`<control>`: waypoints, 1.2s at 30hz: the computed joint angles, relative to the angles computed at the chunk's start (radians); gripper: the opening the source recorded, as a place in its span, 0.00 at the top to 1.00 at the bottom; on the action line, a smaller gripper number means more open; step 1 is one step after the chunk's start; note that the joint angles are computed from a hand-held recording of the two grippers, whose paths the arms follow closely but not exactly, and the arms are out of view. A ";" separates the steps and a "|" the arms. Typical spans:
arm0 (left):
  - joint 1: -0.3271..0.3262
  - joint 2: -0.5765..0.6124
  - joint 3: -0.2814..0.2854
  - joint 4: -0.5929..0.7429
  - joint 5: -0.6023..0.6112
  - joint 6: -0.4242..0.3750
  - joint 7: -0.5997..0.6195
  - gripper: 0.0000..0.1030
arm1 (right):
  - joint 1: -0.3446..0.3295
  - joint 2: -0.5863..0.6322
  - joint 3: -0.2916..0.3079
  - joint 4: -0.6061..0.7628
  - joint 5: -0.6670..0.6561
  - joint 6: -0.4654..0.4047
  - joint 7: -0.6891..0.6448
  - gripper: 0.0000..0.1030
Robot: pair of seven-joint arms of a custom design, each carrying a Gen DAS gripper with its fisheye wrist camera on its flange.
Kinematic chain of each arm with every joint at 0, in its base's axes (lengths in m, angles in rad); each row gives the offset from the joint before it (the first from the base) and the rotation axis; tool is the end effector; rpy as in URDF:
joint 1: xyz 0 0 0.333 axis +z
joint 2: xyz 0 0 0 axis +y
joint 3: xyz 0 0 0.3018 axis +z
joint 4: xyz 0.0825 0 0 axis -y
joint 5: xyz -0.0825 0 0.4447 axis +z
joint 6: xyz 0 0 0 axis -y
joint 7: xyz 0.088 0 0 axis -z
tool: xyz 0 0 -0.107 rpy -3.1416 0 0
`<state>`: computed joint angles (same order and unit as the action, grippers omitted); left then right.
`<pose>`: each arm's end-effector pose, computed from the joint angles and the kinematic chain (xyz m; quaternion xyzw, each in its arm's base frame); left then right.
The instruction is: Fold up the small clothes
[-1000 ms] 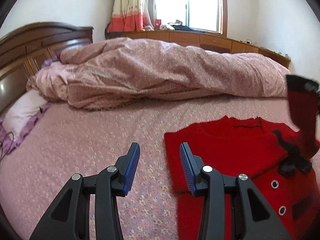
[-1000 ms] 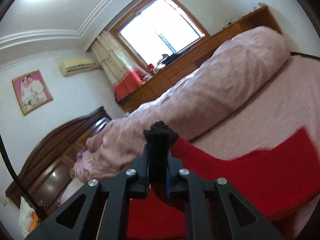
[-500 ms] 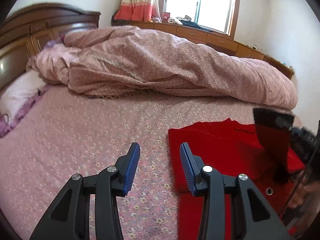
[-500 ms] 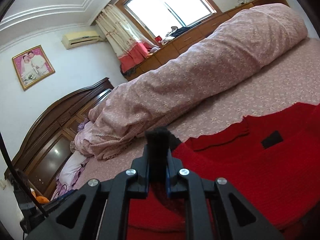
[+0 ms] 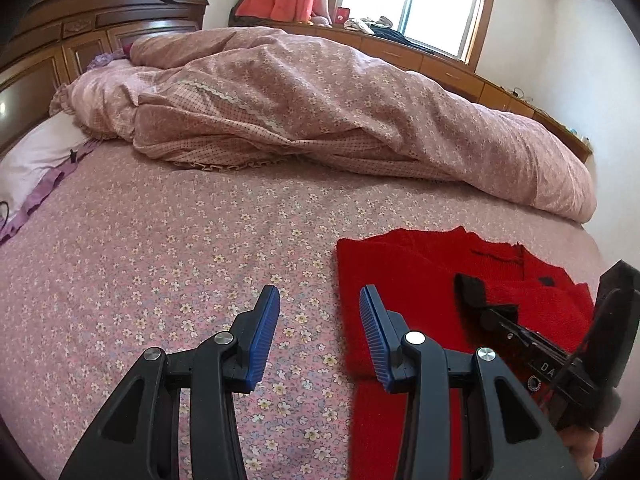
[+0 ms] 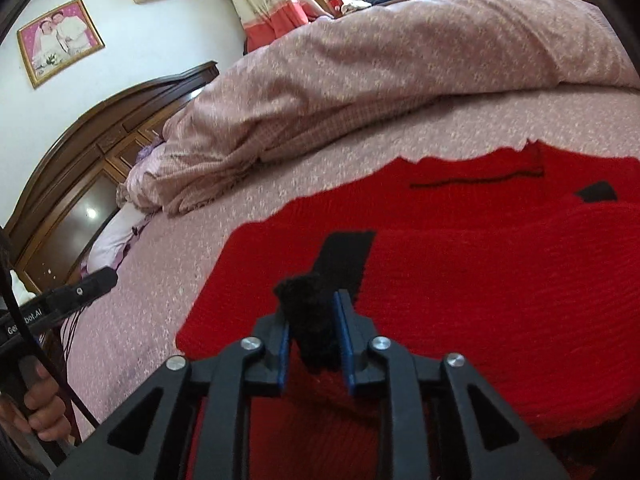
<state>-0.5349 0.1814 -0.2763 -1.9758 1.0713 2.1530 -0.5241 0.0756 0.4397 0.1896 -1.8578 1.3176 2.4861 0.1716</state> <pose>0.4769 -0.4445 0.3506 -0.8220 0.3998 -0.2566 0.3139 0.6734 0.1725 0.2507 -0.7860 0.4198 0.0357 0.4525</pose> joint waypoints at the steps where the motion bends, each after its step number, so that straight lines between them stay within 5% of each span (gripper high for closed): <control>1: -0.001 0.002 -0.001 0.003 -0.002 -0.005 0.008 0.65 | -0.018 -0.002 0.004 0.000 0.015 -0.045 -0.012 0.67; 5: -0.005 0.013 0.000 0.018 0.001 -0.011 0.035 0.65 | -0.049 -0.021 -0.010 -0.010 0.031 -0.167 0.020 0.35; 11: -0.013 0.051 0.006 0.057 -0.004 -0.014 0.087 0.66 | -0.080 -0.091 -0.077 -0.053 -0.027 -0.230 0.068 0.34; 16: -0.023 0.102 0.033 0.092 0.067 0.058 0.075 0.65 | -0.129 -0.100 -0.135 -0.038 -0.046 -0.192 0.034 0.32; 20: 0.012 0.121 0.066 0.079 0.156 0.357 0.001 0.65 | -0.202 -0.028 -0.143 0.040 0.017 -0.172 0.002 0.32; 23: 0.026 0.163 0.094 0.108 0.204 0.548 -0.071 0.65 | -0.252 0.063 -0.122 0.159 -0.035 -0.220 0.144 0.33; 26: 0.024 0.232 0.116 0.181 0.187 0.630 -0.055 0.57 | -0.268 0.086 -0.122 0.200 -0.052 -0.227 0.141 0.33; 29: 0.033 0.325 0.102 0.294 0.031 0.605 0.135 0.55 | -0.287 0.078 -0.112 0.195 -0.074 -0.221 0.116 0.34; 33: 0.035 0.482 0.054 0.510 -0.214 0.390 0.440 0.57 | -0.300 0.084 -0.108 0.197 -0.100 -0.240 0.124 0.39; 35: -0.015 0.508 0.103 0.555 -0.206 0.359 0.409 0.91 | -0.291 0.079 -0.109 0.183 -0.118 -0.209 0.114 0.39; 36: -0.031 0.507 0.120 0.557 -0.211 0.356 0.398 0.92 | -0.290 0.077 -0.108 0.179 -0.124 -0.203 0.112 0.39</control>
<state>-0.5660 0.6879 -0.1561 -1.4189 0.8604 2.5089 -0.1266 -0.2147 0.5165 0.0814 -1.6786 1.1933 2.2832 0.2840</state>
